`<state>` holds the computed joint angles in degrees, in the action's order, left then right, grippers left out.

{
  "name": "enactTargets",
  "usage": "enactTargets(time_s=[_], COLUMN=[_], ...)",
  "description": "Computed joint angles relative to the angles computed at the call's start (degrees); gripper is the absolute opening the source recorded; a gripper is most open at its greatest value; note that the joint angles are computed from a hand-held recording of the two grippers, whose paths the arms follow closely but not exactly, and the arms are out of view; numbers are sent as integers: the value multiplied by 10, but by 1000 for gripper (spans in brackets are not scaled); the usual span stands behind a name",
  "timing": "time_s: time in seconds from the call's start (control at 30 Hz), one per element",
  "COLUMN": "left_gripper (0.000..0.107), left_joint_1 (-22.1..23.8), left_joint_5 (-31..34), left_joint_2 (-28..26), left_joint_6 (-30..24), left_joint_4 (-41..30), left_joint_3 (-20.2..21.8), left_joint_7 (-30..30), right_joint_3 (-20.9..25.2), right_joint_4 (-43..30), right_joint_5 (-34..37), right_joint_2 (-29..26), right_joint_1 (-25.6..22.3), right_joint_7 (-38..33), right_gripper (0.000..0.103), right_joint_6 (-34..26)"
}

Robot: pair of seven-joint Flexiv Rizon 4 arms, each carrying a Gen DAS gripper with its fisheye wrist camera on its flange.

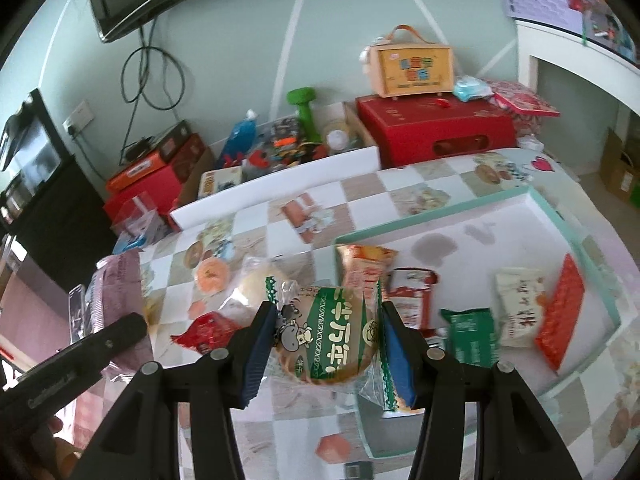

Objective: Organize snacks
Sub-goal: 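Lift both packets and carry them over the teal-rimmed tray, then lower both packets into the tray and open both tools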

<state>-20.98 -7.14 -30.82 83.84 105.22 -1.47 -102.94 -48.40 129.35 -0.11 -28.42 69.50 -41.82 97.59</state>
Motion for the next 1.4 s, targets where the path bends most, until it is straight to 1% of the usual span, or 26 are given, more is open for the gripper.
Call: enactTargets(time_s=[0.1, 0.23, 0.33, 0.47, 0.57, 0.67, 0.73, 0.97, 1.17, 1.3, 1.4], left_gripper=[40, 40, 40, 40, 40, 40, 40, 40, 40, 40, 40], left_joint_1=[4, -4, -14, -11, -19, -20, -19, -45, -53, -61, -65], left_joint_5=[-1, -2, 0, -5, -6, -9, -13, -4, -4, -6, -9], left_joint_2=[-7, -18, -26, -34, -43, -52, -58, -84, -108, -126, -142], left_joint_6=[-1, -12, -27, -33, -44, -55, -60, -94, -117, -131, -140], left_joint_4=[-10, -27, -41, -49, -61, -73, -80, -122, -158, -191, -217], left_joint_3=[-18, -26, -24, -41, -41, -49, -58, -48, -54, -55, -58], left_joint_7=[16, 31, 36, 53, 60, 70, 80, 91, 104, 106, 111], right_joint_3=[-20, -39, -44, -52, -73, -75, -70, -40, 19, 27, 42], right_joint_4=[7, 18, 24, 35, 47, 53, 56, 56, 43, 40, 36], right_joint_5=[2, 8, 10, 12, 21, 29, 32, 39, 33, 30, 29], right_joint_2=[1, 3, 7, 12, 11, 12, 14, 6, 5, -1, -3], right_joint_1=[11, 19, 16, 10, 16, 6, -8, -55, -122, -135, -152], right_joint_7=[2, 2, 2, 3, 7, 9, 12, 13, 18, 21, 24], right_gripper=[55, 55, 55, 55, 55, 55, 55, 55, 55, 55, 55], right_joint_6=[-4, -5, -10, -10, -12, -14, -13, -3, 2, 2, 4])
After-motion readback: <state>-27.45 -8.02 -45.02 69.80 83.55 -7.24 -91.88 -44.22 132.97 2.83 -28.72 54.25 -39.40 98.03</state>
